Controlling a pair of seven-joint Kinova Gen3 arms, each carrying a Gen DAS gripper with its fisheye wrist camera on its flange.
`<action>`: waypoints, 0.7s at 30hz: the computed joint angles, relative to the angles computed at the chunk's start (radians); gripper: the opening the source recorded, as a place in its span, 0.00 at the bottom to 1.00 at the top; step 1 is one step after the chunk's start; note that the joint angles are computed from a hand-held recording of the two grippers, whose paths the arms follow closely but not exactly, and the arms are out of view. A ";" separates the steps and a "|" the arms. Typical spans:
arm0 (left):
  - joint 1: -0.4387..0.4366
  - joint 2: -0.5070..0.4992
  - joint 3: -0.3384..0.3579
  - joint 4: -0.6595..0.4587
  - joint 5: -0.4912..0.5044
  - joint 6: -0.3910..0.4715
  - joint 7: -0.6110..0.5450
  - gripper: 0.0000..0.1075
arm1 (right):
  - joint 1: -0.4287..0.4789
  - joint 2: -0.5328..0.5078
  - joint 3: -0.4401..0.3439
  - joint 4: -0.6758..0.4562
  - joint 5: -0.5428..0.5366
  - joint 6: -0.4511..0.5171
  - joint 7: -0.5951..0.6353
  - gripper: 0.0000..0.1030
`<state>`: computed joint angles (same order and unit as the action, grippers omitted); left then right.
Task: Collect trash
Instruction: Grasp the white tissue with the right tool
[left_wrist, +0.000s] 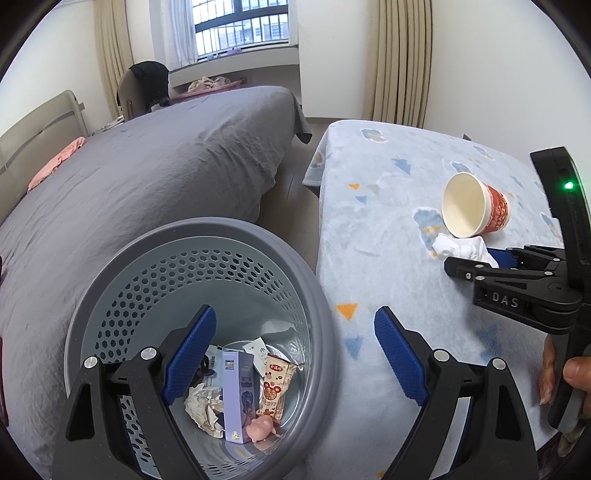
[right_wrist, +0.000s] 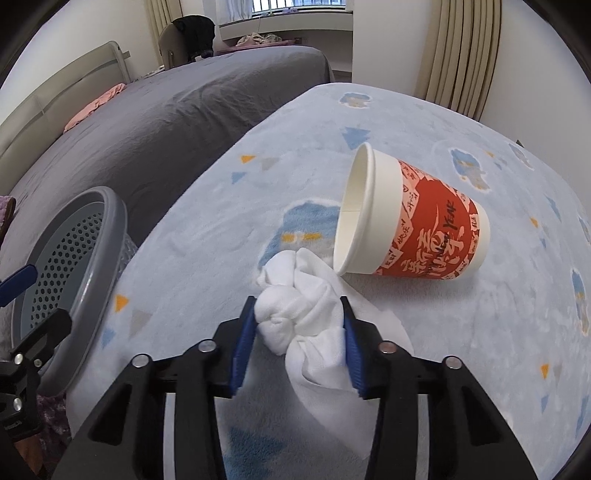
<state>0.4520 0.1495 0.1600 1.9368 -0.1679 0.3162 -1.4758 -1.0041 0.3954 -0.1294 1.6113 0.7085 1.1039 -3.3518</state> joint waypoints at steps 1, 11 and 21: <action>0.007 0.001 -0.004 0.000 -0.008 0.000 0.008 0.80 | -0.002 -0.006 -0.001 0.006 0.003 -0.009 -0.007 0.33; 0.064 0.005 -0.024 0.000 -0.087 -0.002 0.096 0.80 | -0.071 -0.079 -0.044 0.045 0.043 0.062 -0.137 0.32; 0.174 -0.003 -0.015 -0.030 -0.214 0.031 0.256 0.80 | -0.076 -0.235 -0.163 0.176 0.008 0.218 -0.295 0.32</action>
